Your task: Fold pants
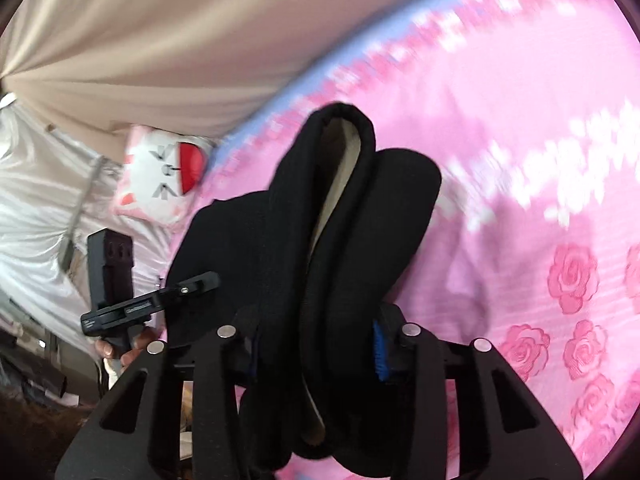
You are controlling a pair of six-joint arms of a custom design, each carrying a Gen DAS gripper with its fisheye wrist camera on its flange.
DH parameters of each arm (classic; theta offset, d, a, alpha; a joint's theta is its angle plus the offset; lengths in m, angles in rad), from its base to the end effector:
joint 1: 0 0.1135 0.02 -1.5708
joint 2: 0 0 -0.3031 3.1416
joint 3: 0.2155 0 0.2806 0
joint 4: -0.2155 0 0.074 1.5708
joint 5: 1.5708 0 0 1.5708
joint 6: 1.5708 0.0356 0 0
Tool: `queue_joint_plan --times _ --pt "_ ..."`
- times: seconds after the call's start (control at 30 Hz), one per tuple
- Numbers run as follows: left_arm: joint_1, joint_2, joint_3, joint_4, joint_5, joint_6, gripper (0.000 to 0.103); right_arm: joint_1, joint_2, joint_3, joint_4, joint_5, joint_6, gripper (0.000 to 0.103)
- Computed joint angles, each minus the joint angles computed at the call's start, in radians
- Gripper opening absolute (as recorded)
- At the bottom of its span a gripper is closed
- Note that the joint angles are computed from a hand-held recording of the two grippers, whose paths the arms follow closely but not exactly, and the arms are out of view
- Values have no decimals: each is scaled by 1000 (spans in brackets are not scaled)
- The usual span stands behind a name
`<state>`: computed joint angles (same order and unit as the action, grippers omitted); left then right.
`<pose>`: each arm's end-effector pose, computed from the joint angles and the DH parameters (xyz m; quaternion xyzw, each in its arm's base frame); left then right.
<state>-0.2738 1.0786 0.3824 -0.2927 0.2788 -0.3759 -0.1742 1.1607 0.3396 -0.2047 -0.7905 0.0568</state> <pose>0.1755 -0.0595 0.1605 -0.0086 0.9495 -0.2168 0.2267 0.1828 -0.0065 0.1470 -0.0005 0.8949 0.3556 0.2697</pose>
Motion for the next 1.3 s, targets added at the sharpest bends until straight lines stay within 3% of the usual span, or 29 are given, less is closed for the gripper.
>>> queue_joint_plan --times 0.13,0.23,0.4,0.5,0.67,0.77,0.9,1.0,1.3 --pt "-18 -243 100 -213 -23 17 31 -5 -287 85 -233 -29 -12 36" --pt "-22 -363 204 -335 -36 49 31 2 -399 171 -316 -44 -3 36" --pt "-61 -429 355 -397 -108 96 31 26 -434 310 -292 -36 25 36" --pt "-81 -403 423 -352 -156 128 32 47 -400 367 -205 -19 64 36" --pt "18 -300 463 -214 -96 182 33 47 -203 434 16 -24 130 36" --pt "79 -177 448 -66 -70 193 33 79 -22 461 164 27 170 36" --pt "121 87 429 170 -95 230 33 103 233 504 329 75 216 36" --pt "160 283 453 265 -67 219 33 105 433 547 429 85 243 36" --pt "236 800 600 380 20 205 33 104 917 748 466 106 249 36"
